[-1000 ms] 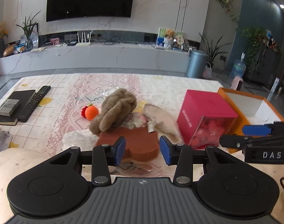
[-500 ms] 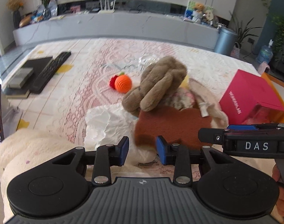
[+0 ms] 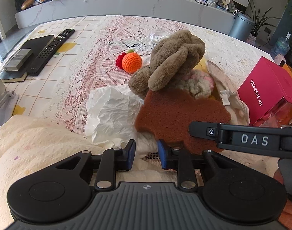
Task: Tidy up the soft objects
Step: 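Reach the left tool to the brown plush while the right tool reaches the orange sponge, then grasp the brown plush with the left tool while the right tool grasps the sponge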
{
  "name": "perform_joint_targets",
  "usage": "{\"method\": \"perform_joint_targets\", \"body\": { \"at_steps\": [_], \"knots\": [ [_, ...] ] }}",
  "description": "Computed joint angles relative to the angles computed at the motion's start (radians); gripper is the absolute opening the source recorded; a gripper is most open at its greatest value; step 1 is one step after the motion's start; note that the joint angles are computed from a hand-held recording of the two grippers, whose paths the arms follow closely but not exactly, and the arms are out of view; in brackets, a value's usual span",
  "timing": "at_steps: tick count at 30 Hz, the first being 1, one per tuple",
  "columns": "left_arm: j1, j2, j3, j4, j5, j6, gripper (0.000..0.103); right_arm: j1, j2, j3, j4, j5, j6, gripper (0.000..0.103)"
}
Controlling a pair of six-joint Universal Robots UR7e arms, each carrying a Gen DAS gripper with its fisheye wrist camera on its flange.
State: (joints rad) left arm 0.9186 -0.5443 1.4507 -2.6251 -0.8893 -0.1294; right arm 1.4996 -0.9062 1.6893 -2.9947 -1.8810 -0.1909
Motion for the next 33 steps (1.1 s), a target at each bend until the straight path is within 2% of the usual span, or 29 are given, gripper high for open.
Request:
{"method": "perform_joint_targets", "body": {
  "at_steps": [5,8,10,14,18,21,24,29,33],
  "knots": [
    [-0.005,-0.006,0.017,-0.035,-0.004,0.018,0.033,0.015,-0.027,0.036,-0.039,-0.014,-0.033,0.046],
    [-0.005,-0.021,0.047,-0.109,-0.038,0.057,0.034,0.025,-0.064,0.069,-0.073,-0.001,-0.058,0.04],
    [-0.006,-0.031,0.07,-0.171,-0.071,0.091,0.041,0.037,-0.087,0.093,-0.117,-0.009,-0.095,0.038],
    [-0.014,-0.039,0.097,-0.268,-0.098,0.151,0.047,0.049,-0.132,0.13,-0.186,-0.007,-0.131,0.036],
    [-0.023,-0.018,0.072,-0.329,-0.079,0.243,0.057,0.06,-0.135,0.118,-0.266,-0.059,-0.19,0.035],
    [-0.027,0.013,0.033,-0.407,-0.052,0.347,0.07,0.059,-0.115,0.079,-0.307,-0.093,-0.217,0.035],
    [-0.018,0.065,-0.046,-0.453,-0.04,0.465,0.078,0.057,-0.07,0.022,-0.341,-0.126,-0.262,0.035],
    [0.016,0.145,-0.174,-0.407,-0.089,0.57,0.085,0.054,0.008,-0.061,-0.357,-0.159,-0.361,0.036],
    [0.047,0.201,-0.271,-0.312,-0.119,0.56,0.084,0.044,0.023,-0.081,-0.32,-0.139,-0.366,0.037]
  ]
}}
